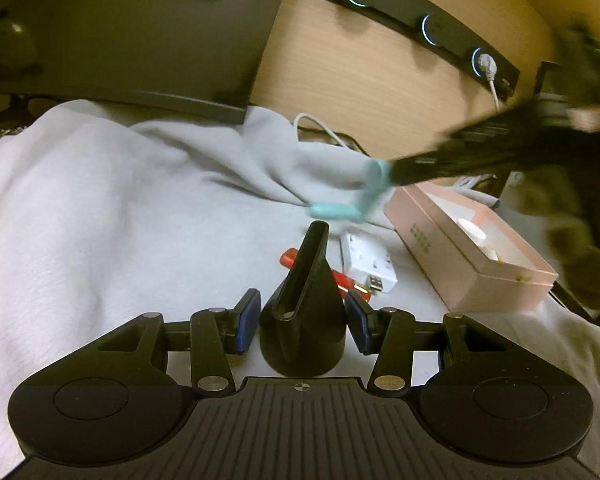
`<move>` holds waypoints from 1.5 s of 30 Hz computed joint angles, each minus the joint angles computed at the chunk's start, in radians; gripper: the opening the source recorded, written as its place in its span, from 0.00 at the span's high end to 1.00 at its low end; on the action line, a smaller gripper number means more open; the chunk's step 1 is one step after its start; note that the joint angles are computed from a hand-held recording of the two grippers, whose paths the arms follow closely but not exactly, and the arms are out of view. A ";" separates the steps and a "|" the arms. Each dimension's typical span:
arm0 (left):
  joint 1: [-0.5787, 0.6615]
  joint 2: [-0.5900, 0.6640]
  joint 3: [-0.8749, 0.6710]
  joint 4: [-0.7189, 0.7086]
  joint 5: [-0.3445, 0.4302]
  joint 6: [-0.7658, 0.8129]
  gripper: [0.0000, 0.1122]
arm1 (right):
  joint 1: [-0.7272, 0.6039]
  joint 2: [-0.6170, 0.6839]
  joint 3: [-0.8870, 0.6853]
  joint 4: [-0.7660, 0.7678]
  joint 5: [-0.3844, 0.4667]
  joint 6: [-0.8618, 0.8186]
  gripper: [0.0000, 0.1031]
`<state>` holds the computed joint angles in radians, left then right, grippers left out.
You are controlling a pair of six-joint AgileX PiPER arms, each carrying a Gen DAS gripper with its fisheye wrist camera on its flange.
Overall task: Organize rigid objects
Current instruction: 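Grasp the teal plastic crank part with the right tool while the left tool holds the cone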
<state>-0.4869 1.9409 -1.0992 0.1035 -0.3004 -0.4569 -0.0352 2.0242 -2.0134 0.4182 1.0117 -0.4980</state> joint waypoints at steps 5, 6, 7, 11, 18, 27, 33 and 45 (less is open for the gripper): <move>-0.014 -0.010 0.003 -0.052 0.014 0.067 0.54 | -0.128 -0.267 0.344 0.171 -0.070 -0.205 1.00; -0.020 -0.010 0.000 -0.079 0.018 0.103 0.54 | -0.154 -0.313 0.395 0.194 -0.064 -0.243 1.00; -0.026 -0.012 0.000 -0.097 0.016 0.131 0.54 | -0.180 -0.339 0.430 0.213 -0.054 -0.283 0.99; -0.035 -0.011 -0.006 -0.197 0.030 0.220 0.54 | -0.204 -0.430 0.618 0.190 -0.182 -0.390 0.78; -0.036 -0.007 -0.023 -0.284 0.069 0.277 0.54 | -0.176 -0.415 0.787 0.268 -0.267 -0.520 0.50; -0.027 -0.009 -0.013 -0.196 0.059 0.180 0.54 | -0.023 -0.253 0.678 0.201 -0.338 -0.479 0.31; -0.023 -0.011 -0.009 -0.159 0.053 0.134 0.54 | 0.006 -0.173 0.607 0.132 -0.346 -0.396 0.31; -0.022 -0.004 -0.024 -0.175 0.069 0.158 0.54 | -0.098 -0.345 0.741 0.271 -0.322 -0.544 0.31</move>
<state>-0.5090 1.9369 -1.1237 -0.0714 -0.2314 -0.2986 -0.1327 1.6788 -1.2721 0.6891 0.6896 -1.0417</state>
